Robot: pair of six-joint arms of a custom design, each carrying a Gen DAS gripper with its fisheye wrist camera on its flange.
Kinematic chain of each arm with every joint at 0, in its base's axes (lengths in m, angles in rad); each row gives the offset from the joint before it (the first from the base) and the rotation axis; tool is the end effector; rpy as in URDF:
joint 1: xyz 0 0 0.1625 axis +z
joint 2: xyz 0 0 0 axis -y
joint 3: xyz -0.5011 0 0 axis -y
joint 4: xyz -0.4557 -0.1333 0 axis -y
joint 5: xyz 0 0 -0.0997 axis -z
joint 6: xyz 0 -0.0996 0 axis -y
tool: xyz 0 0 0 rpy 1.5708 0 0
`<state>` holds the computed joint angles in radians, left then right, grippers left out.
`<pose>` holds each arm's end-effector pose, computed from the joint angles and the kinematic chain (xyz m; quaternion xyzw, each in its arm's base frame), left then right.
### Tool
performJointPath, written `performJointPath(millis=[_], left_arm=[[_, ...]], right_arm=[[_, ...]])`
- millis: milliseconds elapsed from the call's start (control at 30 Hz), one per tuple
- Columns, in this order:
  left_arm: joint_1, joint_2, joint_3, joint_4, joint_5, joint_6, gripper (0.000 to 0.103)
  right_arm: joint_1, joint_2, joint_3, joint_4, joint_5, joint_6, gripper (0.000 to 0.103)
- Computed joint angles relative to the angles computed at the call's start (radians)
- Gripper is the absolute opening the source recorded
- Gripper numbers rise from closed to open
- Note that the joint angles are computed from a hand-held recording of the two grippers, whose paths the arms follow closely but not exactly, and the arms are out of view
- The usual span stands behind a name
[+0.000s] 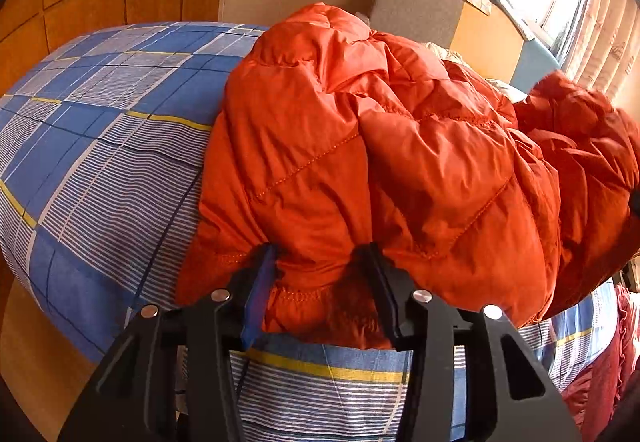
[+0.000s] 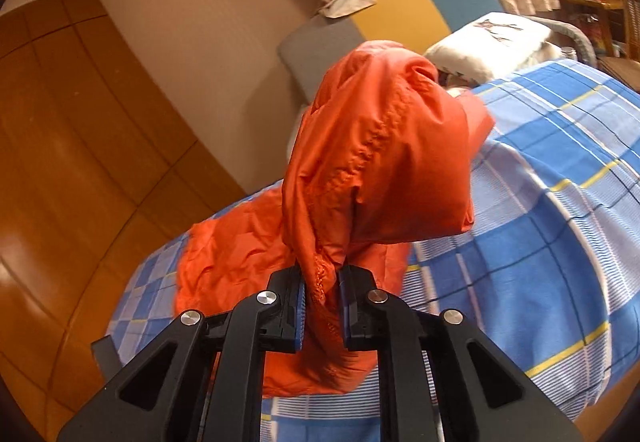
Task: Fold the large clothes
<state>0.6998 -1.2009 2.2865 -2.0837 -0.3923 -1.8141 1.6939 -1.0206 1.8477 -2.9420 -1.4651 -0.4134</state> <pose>-0.2043 -0.4666 0.1406 -0.2224 0.7818 -0.4661 0.3494 0.2295 -0.6841 0.2211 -0.2686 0.9237 -0.2729 0.0115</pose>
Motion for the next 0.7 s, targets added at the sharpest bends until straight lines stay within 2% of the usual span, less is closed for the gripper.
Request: performJointPath(millis=[367,700], left_arm=[[0.001,-0.006,0.023,-0.085,0.001,0.047,0.04],[-0.001,-0.013,0.044,-0.152,-0.001,0.072,0.038]], right_arm=[[0.042,0.004,0.003,0.134,0.064,-0.14,0.011],[0.075,0.019,0.005,0.293,0.08,-0.263,0.01]])
